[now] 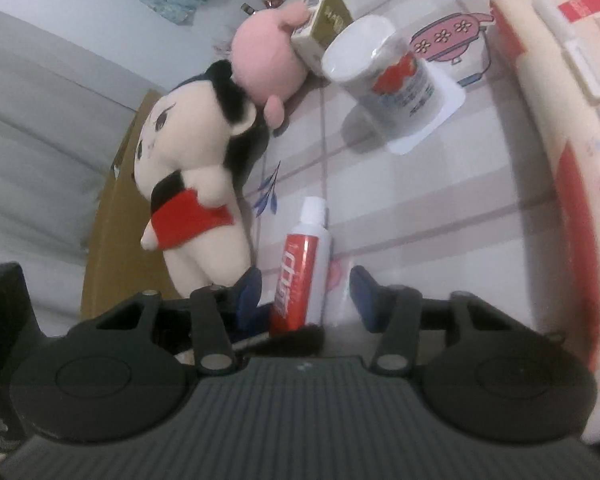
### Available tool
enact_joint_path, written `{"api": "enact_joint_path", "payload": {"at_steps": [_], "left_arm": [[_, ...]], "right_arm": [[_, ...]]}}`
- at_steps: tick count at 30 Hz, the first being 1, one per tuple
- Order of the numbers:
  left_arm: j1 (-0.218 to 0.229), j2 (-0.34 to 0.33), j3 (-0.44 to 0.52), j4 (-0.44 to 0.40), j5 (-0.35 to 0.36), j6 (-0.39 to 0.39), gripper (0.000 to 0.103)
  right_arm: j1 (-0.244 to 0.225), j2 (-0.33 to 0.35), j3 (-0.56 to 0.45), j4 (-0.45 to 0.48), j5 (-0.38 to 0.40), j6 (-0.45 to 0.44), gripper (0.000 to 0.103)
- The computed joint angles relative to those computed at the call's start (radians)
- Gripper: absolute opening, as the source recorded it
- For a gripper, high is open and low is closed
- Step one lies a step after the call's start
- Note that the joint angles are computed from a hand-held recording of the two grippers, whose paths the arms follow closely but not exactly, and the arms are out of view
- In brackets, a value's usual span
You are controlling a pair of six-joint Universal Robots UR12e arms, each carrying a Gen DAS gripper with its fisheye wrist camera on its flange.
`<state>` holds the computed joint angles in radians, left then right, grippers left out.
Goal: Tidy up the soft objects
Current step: 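Grasp the red toothpaste tube with the left gripper while the right grasps the small red bottle, then carry toothpaste and red bottle into the cardboard box and open both grippers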
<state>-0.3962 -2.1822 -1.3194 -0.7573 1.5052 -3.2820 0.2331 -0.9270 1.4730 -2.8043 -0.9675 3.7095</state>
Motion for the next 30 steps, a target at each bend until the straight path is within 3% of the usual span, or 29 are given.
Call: {"api": "enact_joint_path", "payload": {"at_steps": [2,3,5,9,12,18,24,27,30], "left_arm": [[0.003,0.013,-0.026,0.030,-0.026,-0.008,0.030],[0.005,0.014,-0.031,0.043,-0.035,-0.010,0.030],[0.006,0.024,-0.049,0.067,-0.040,-0.011,0.029],[0.012,0.055,-0.094,0.135,-0.071,0.003,0.029],[0.014,0.097,-0.139,0.218,-0.066,0.011,0.029],[0.034,0.209,-0.240,0.405,0.037,-0.006,0.030],[0.098,0.273,-0.264,0.439,0.109,-0.100,0.030],[0.141,0.273,-0.247,0.413,0.117,-0.135,0.030],[0.197,0.256,-0.215,0.359,0.064,-0.180,0.030]], "right_arm": [[0.009,-0.003,-0.003,0.013,-0.021,0.000,0.044],[0.012,-0.002,-0.007,0.021,-0.023,-0.001,0.035],[0.015,0.001,-0.018,0.055,-0.024,0.007,0.029],[0.022,-0.013,-0.011,0.063,-0.043,0.027,0.028],[0.036,-0.050,0.008,0.044,-0.093,-0.005,0.028],[0.082,-0.098,-0.035,0.000,-0.143,-0.156,0.028],[0.131,-0.028,-0.246,0.044,-0.052,-0.313,0.027],[0.156,0.055,-0.419,0.133,-0.008,-0.376,0.027],[0.173,0.170,-0.645,0.292,0.040,-0.399,0.026]]}}
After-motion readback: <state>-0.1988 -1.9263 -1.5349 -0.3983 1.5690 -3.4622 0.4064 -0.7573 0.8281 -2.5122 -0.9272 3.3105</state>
